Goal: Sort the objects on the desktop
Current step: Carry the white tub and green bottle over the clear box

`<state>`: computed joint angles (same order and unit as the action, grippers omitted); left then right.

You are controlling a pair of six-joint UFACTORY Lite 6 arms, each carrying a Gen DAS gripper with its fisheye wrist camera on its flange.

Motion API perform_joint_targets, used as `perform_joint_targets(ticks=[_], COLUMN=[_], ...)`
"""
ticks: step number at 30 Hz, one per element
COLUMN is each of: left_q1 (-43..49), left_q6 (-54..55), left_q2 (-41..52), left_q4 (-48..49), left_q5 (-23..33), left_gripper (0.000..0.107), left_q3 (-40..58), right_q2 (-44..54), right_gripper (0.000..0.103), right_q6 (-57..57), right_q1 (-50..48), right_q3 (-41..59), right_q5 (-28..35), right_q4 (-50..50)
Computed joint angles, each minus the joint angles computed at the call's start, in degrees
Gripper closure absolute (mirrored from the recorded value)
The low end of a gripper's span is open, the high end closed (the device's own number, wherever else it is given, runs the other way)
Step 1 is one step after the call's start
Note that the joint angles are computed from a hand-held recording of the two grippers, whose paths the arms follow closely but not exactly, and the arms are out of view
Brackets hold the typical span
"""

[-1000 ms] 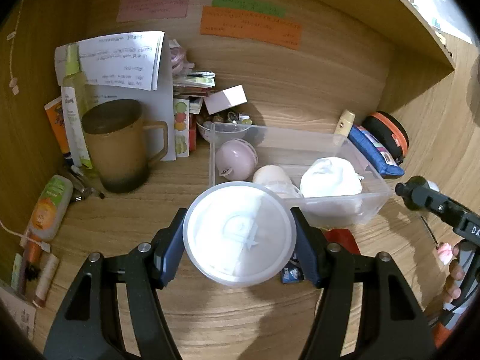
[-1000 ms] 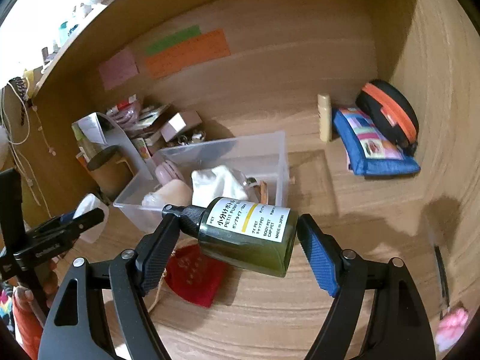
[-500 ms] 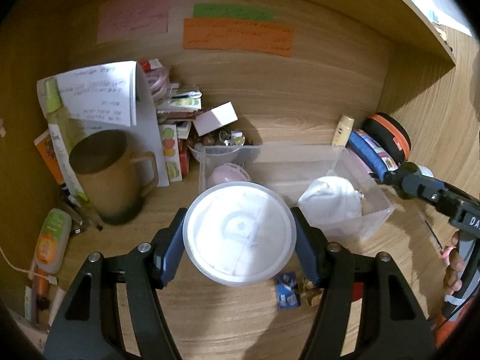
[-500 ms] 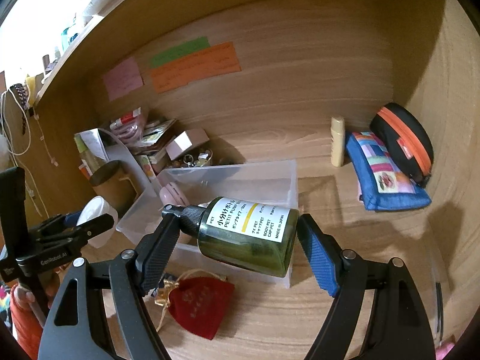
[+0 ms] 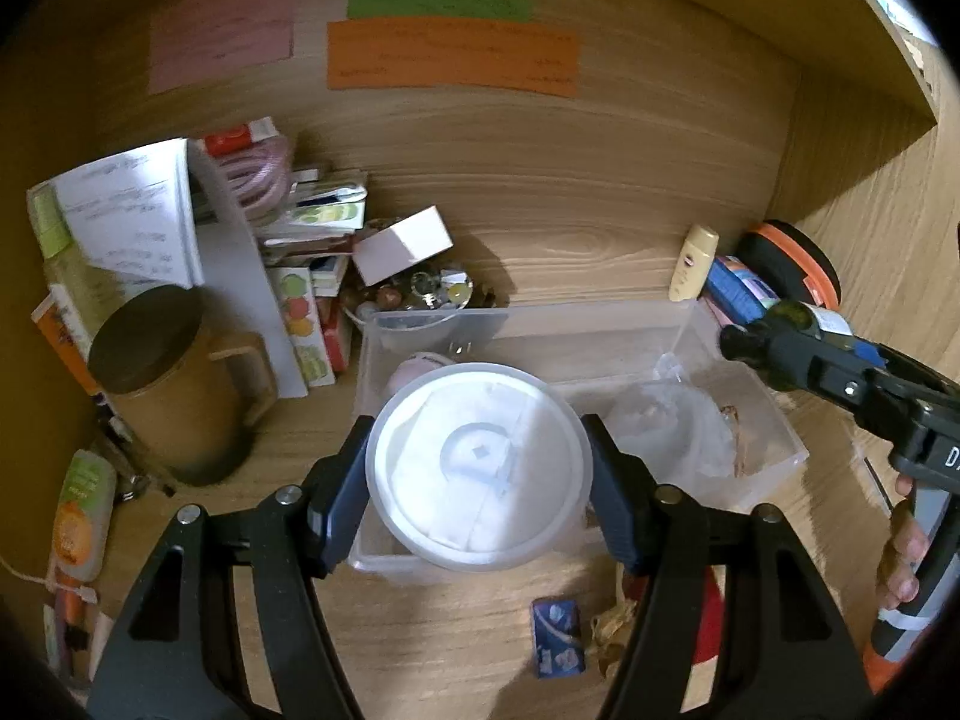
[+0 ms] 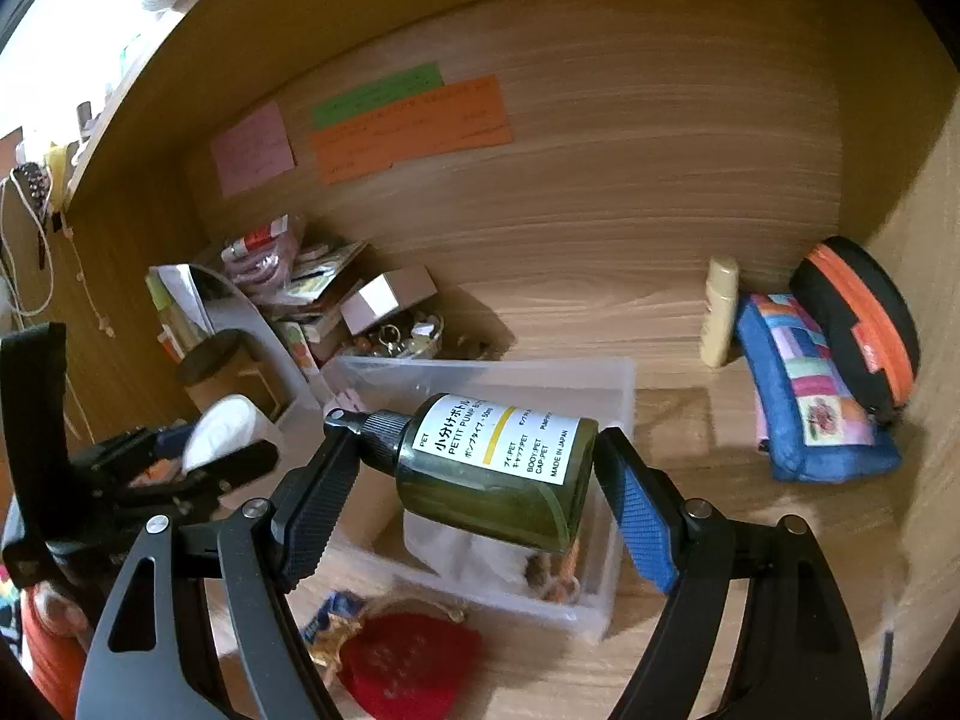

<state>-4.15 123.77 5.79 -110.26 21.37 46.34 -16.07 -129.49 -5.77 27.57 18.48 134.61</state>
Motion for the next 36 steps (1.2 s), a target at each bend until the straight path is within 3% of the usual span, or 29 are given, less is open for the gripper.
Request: perform_joint_targets(ticks=[7, 15, 26, 31, 36], left_q1=[-2.38, -5.51, -7.45, -7.92, -8.45], left_q6=[-7.88, -10.6, -20.31, -23.21, -22.55], left_q2=[4.62, 10.28, 18.69, 21.48, 23.7], left_q4=[6.75, 9.12, 18.61, 21.14, 21.31], left_q5=[-1.26, -3.51, -5.24, -5.64, -6.95], left_gripper=[0.042, 0.042, 0.042, 0.042, 0.042], left_q3=[6.35, 12.82, 21.63, 24.27, 25.73], right_q2=[8.7, 18.35, 26.24, 29.37, 30.13], right_gripper=[0.025, 0.025, 0.025, 0.025, 0.025], right_q6=[0.63, -7.3, -0.88, 4.47, 1.45], right_q1=[1.4, 2.04, -3.5, -4.22, -2.64], right_q3=[8.32, 16.65, 18.89, 21.02, 21.3], right_q5=[-0.24, -3.51, 2.77, 3.56, 1.43], right_q4=[-0.19, 6.4, -1.22, -7.33, -4.77])
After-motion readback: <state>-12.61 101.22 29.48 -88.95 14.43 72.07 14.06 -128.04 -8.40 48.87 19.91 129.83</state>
